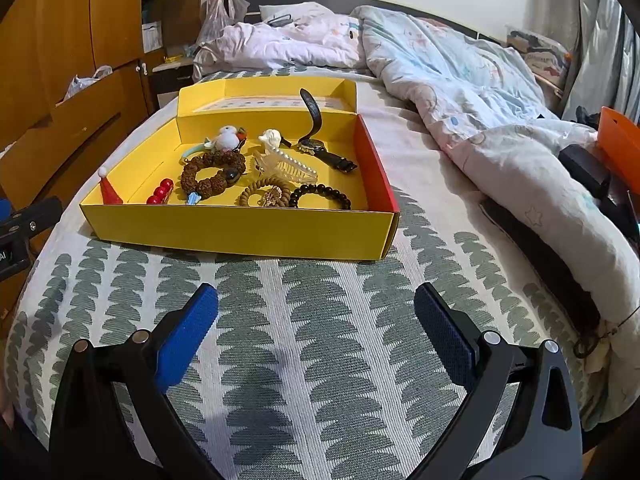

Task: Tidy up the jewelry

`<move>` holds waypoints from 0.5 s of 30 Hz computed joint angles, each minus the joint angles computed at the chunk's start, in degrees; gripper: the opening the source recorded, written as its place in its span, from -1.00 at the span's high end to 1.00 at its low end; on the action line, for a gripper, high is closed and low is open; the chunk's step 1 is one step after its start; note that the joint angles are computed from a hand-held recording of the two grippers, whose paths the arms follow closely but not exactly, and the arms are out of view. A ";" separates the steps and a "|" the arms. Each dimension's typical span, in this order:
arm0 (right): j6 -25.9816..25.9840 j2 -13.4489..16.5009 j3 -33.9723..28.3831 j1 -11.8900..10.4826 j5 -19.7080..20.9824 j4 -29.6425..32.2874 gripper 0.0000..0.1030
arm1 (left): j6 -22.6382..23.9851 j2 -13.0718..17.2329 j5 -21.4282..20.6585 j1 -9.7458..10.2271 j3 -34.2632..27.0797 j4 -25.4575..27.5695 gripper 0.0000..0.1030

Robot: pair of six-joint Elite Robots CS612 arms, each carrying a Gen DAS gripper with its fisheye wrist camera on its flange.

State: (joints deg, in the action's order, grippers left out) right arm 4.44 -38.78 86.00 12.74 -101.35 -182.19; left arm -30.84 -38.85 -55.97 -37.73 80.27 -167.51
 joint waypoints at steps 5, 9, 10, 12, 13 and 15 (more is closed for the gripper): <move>-0.07 0.02 -0.06 0.01 -0.02 0.03 -0.91 | -0.09 0.05 0.58 -0.06 -0.10 0.25 -0.89; -0.14 -0.01 -0.02 0.04 -0.11 0.06 -0.91 | 0.01 0.05 0.47 -0.08 -0.11 0.29 -0.89; -0.05 0.00 0.01 0.05 -0.07 -0.05 -0.91 | -0.06 0.06 0.62 -0.11 -0.08 0.28 -0.89; -0.09 0.02 -0.03 0.05 -0.11 0.05 -0.91 | 0.14 0.09 1.17 -0.19 -0.08 0.17 -0.89; -0.02 0.01 0.01 0.05 -0.06 -0.03 -0.91 | 0.34 0.12 1.55 -0.24 -0.04 0.05 -0.89; -0.01 0.02 -0.02 0.06 -0.10 0.02 -0.91 | 0.47 0.11 2.02 -0.33 0.10 -0.23 -0.89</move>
State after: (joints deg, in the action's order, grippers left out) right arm 4.42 -38.77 85.99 12.79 -101.45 -182.17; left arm -30.37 -38.74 -53.95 -38.06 80.36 -167.74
